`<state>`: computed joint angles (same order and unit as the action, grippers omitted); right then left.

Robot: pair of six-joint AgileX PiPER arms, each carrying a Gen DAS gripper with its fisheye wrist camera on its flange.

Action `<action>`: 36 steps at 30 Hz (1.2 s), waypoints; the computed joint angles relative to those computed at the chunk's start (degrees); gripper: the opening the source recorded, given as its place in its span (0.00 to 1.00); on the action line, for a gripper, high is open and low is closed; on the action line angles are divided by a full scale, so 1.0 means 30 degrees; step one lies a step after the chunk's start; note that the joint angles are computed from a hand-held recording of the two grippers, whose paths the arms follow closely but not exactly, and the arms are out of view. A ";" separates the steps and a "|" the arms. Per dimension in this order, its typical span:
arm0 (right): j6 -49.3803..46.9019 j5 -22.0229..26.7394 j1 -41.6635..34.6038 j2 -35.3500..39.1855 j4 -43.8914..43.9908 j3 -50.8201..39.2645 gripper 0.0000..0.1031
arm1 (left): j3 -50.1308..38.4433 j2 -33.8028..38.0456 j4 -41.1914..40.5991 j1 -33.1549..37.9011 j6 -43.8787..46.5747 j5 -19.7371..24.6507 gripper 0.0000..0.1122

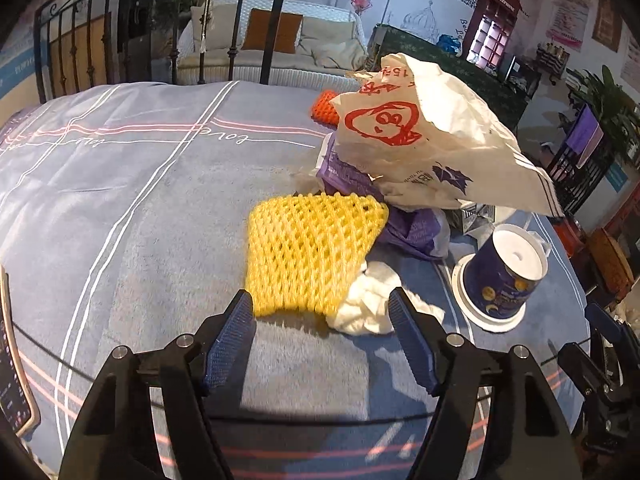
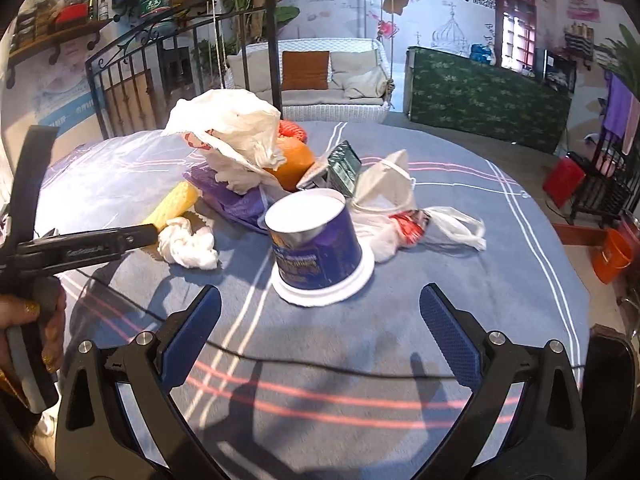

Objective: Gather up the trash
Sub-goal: 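Grasp the yellow foam net with the left tool while the right tool grasps the blue cup, then carry net and cup over the black bin and open both tools to drop them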

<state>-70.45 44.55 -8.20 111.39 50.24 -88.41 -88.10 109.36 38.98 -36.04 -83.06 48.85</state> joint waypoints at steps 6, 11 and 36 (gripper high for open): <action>0.2672 0.0492 0.1016 0.1426 -0.1875 -0.2731 0.95 | -0.2315 0.1295 -0.1909 0.1096 0.2658 0.0717 0.58; 0.5011 0.1083 0.2175 0.3342 -0.4026 -0.5518 0.90 | -0.0279 0.0018 -0.2324 0.1508 0.1473 -0.0930 0.42; 0.1476 0.2806 -0.1014 0.1122 0.0719 -0.2339 0.66 | 0.0806 -0.3005 0.4085 -0.4082 -0.5674 0.2649 0.09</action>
<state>-66.02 52.96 -11.25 114.76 52.39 -95.43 -85.68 100.34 51.24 -48.28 -100.09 56.80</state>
